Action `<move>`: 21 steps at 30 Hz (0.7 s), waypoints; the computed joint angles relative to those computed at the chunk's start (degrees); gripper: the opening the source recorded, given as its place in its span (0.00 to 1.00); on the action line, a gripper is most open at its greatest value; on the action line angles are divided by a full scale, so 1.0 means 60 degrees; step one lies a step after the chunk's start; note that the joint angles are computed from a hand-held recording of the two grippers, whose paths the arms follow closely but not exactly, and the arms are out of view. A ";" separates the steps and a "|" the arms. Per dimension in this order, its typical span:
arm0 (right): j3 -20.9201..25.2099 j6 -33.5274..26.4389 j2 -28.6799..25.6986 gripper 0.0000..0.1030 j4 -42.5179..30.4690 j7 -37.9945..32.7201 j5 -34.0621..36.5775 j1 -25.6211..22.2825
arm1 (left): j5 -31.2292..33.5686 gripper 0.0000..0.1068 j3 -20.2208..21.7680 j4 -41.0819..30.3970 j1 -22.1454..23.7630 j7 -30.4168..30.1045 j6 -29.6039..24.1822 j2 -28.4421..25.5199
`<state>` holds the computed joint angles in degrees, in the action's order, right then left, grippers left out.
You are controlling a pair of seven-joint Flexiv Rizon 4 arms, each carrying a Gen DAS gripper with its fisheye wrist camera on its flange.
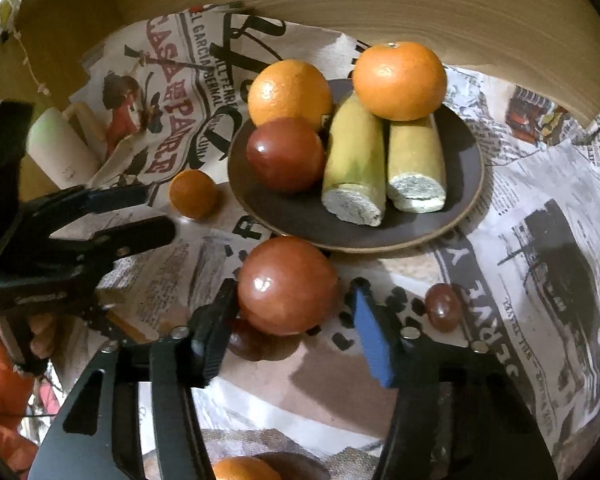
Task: Organize fruits
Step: 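Lower a red tomato onto the plate with the right tool while the left tool grasps a tangerine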
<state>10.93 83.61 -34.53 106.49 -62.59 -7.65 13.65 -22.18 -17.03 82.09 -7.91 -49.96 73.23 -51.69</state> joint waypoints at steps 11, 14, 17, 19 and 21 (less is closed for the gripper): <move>0.0044 0.0088 -0.0075 0.44 -0.0060 -0.0040 -0.0001 -0.0003 | 0.0194 0.38 0.0579 -0.1196 -0.0423 -0.0730 -0.0969 -0.0561; 0.0136 0.0245 0.0027 0.44 0.0080 -0.0130 0.0063 -0.0096 | 0.0120 0.36 0.0416 -0.1148 -0.0305 -0.0683 -0.0990 -0.0549; 0.0123 0.0433 0.0136 0.43 0.0222 -0.0136 0.0098 -0.0116 | 0.0094 0.35 0.0375 -0.1012 -0.0260 -0.0652 -0.0901 -0.0470; -0.0022 0.0573 0.0240 0.43 0.0352 -0.0070 0.0070 -0.0037 | 0.0072 0.35 0.0310 -0.0845 -0.0210 -0.0605 -0.0727 -0.0385; -0.0027 0.0692 0.0305 0.43 0.0424 -0.0048 0.0073 -0.0088 | -0.0005 0.35 0.0134 -0.0616 -0.0089 -0.0486 -0.0553 -0.0260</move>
<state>10.77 87.76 -32.70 109.03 -62.88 -7.21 13.12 -22.21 -16.22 78.40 -8.44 -52.87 69.91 -53.25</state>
